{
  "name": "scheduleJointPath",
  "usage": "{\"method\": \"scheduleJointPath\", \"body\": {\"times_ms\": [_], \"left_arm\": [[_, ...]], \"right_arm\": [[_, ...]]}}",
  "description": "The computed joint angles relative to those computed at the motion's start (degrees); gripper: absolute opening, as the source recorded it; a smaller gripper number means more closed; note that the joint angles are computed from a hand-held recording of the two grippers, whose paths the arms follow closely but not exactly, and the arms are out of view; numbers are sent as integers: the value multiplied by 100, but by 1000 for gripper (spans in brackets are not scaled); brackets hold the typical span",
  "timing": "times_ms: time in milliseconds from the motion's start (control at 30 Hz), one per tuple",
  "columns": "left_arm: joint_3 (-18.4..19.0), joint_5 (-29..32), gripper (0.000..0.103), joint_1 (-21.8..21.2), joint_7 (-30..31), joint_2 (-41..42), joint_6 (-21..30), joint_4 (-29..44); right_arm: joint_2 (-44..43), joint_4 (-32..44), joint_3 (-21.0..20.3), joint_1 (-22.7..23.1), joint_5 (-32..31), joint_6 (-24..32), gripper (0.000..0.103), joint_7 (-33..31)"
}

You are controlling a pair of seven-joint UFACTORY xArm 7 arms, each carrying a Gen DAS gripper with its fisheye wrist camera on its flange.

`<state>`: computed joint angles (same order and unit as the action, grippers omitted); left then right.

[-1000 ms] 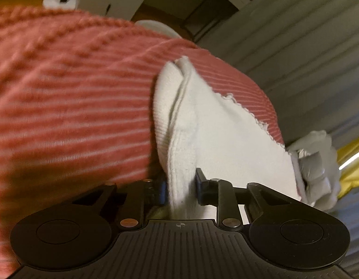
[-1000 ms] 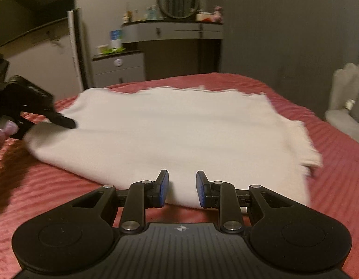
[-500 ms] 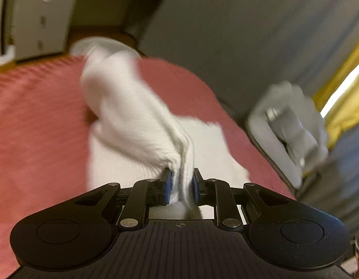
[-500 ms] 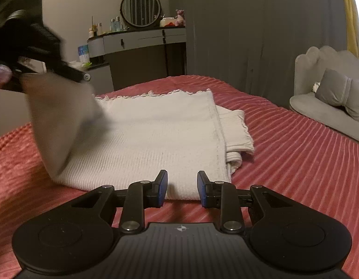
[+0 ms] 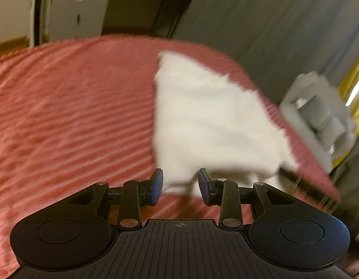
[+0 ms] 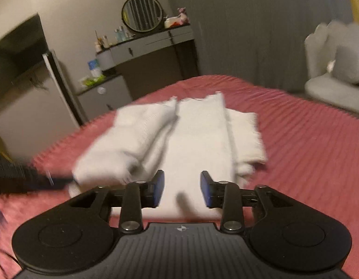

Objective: Fold small clothes

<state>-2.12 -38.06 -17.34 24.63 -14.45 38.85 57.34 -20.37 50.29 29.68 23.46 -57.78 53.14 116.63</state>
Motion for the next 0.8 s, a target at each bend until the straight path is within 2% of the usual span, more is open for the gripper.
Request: {"method": "scheduleJointPath", "body": {"times_ms": [33,67,133,167,233,300,367,467,533,633,700,733,767,800], "left_arm": [[10,36,37,8,48,49,31,-4],[-34,122,37,16,33,89,-4,-8],[-124,260,37,-24,96,109,-106,-76],[-156,304,39,-64,212,141,-179,-101],[-269,533,40,-84,134,216,-400,-129],[-262,482,40,-130,154,255,-605,-192],[-173,275,40,-161,188,256,-572,-196],[-150,214,40,-142,200,335,-569,-124],[-177,247,39,-123,159,393,-559,-81],[-210,278,39,-115,168,413,-595,-74],[-189,246,40,-108,227,421,-543,-57],[-177,222,40,-96,224,400,-501,-59],[-164,203,39,-78,184,368,-442,-59],[-151,172,38,-71,179,343,-391,-50]], "right_arm": [[-12,-16,-141,-52,-66,-306,50,92],[-40,-72,-324,-141,-164,-769,60,242],[2,-149,-676,-356,-177,-1768,63,452],[81,-130,-778,-488,-129,-2090,63,509],[361,-16,-1005,-700,33,-2749,63,295],[590,135,-1033,-845,241,-2904,63,70],[841,311,-1124,-855,612,-2995,60,-424],[1077,531,-1102,-919,413,-3180,35,-624],[1168,638,-1114,-855,429,-3110,35,-799],[1307,688,-1257,-749,741,-3211,48,-973],[1395,789,-1304,-682,890,-3158,48,-1162],[1439,907,-1294,-611,948,-2953,41,-1407],[1471,1016,-1280,-550,879,-2772,18,-1602],[1505,1166,-1237,-472,735,-2467,17,-1833]]}}
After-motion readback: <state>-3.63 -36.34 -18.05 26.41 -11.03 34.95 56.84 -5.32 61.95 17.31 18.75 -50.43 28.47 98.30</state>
